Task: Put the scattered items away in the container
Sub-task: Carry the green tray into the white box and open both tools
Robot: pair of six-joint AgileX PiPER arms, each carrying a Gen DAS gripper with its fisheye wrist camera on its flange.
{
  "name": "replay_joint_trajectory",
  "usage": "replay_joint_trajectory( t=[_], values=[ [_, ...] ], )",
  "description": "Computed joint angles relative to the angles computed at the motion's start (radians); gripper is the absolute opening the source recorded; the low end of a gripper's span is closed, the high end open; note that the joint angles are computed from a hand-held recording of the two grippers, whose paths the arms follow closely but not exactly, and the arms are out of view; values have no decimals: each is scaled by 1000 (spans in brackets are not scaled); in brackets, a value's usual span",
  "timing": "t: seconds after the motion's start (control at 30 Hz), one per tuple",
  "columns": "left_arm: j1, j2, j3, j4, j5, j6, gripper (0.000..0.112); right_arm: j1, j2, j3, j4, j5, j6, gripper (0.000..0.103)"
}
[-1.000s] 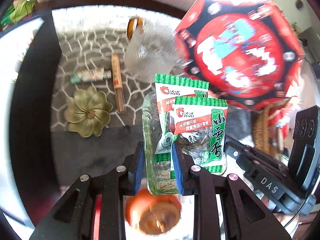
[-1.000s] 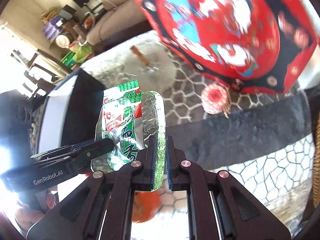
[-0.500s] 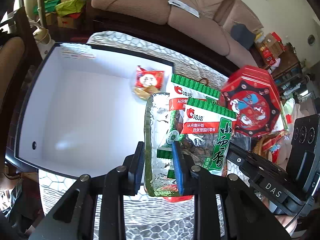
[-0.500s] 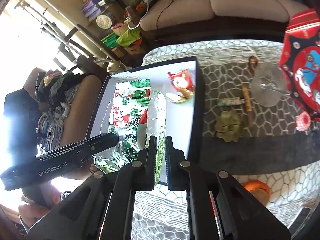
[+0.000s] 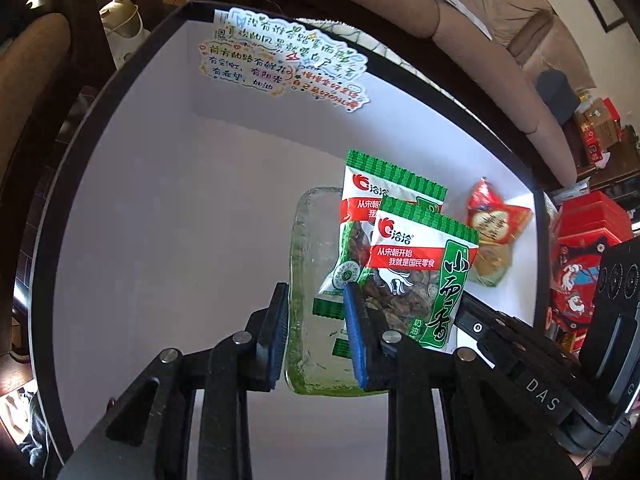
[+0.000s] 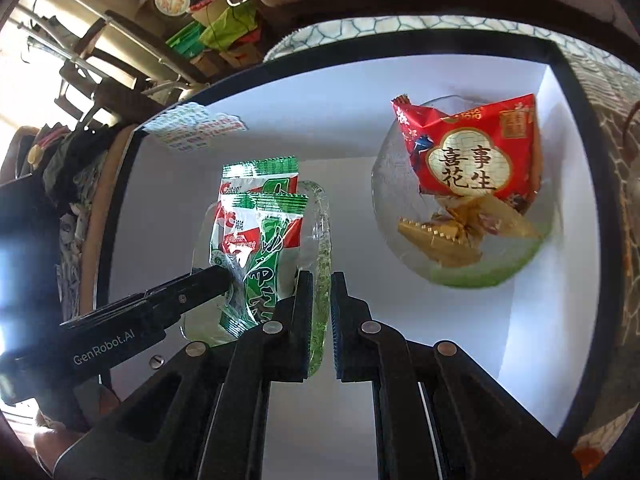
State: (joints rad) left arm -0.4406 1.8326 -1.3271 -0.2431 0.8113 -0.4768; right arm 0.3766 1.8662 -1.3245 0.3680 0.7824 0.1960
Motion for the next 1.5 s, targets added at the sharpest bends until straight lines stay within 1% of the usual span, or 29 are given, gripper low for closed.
replay_joint_trajectory(
  t=[0.1, 0.2, 0.3, 0.4, 0.43, 0.47, 0.5, 0.57, 0.63, 0.67, 0.7, 0.73, 0.77, 0.8, 0.87, 0.93, 1.03, 1.07, 1.17, 1.2, 1.3, 1.33, 1.37, 1.4, 1.47, 1.5],
  values=[
    [1, 107, -103, 9, 44, 13, 26, 35, 67, -65, -136, 40, 103, 10],
    [-9, 176, -158, 22, 62, 12, 26, 52, 103, -79, -195, 45, 141, 10],
    [-6, 199, -153, 2, 36, 29, 26, 55, 89, -39, -209, -3, 156, 10],
    [-10, 191, -141, 3, 18, 21, 26, 53, 75, -15, -202, -17, 184, 10],
    [-11, 185, -132, 2, 10, 14, 26, 51, 68, -4, -188, -19, 179, 12],
    [-12, 180, -121, -2, -3, 8, 26, 45, 56, 11, -164, -16, 159, 14],
    [-10, 173, -107, -11, -18, 8, 26, 36, 28, 40, -127, -18, 128, 19],
    [0, 160, -82, -56, -28, 43, 26, 2, -62, 117, -26, -19, 26, 28],
    [9, 133, -44, -90, -40, 78, 26, -22, -173, 194, 10, -21, -31, 28],
    [9, 119, -28, -87, -48, 81, 26, -29, -205, 210, 10, 0, -48, 28],
    [12, 107, -11, -94, -59, 88, 26, -33, -224, 220, 13, 23, -66, 25],
    [16, 97, 4, -107, -69, 94, 26, -29, -226, 221, 12, 54, -86, 24],
    [19, 90, 16, -121, -77, 101, 26, -28, -194, 181, 2, 106, -106, 22],
    [19, 88, 20, -131, -78, 108, 26, -16, -157, 149, -6, 144, -115, 18],
    [5, 94, 12, -120, -67, 97, 26, 16, -87, 102, -4, 190, -131, 16],
    [-10, 99, 4, -93, -63, 68, 26, 46, -25, 67, -1, 213, -130, 14],
    [-17, 101, 8, -91, -78, 61, 26, 62, 26, 10, -17, 226, -94, 13],
    [-17, 102, 12, -99, -85, 70, 26, 61, 30, -3, -18, 228, -91, 12],
    [-16, 108, 21, -127, -104, 91, 26, 76, 26, -20, -113, 228, -22, 12],
    [-18, 112, 17, -134, -106, 101, 26, 64, 21, -11, -103, 227, -25, 12],
    [-34, 120, 5, -128, -105, 97, 26, 13, -10, 35, -10, 245, -100, 14],
    [-42, 122, 0, -113, -105, 86, 26, 4, -40, 58, -5, 248, -111, 14],
    [-49, 123, -3, -96, -107, 75, 26, -4, -83, 83, -9, 248, -119, 16],
    [-54, 123, -3, -85, -114, 66, 26, -15, -133, 109, -9, 253, -134, 20],
    [-65, 124, -6, -62, -127, 52, 26, -44, -253, 159, -28, 277, -156, 23],
    [-74, 125, -9, -43, -131, 38, 26, -57, -316, 178, -52, 293, -163, 19]
  ],
)
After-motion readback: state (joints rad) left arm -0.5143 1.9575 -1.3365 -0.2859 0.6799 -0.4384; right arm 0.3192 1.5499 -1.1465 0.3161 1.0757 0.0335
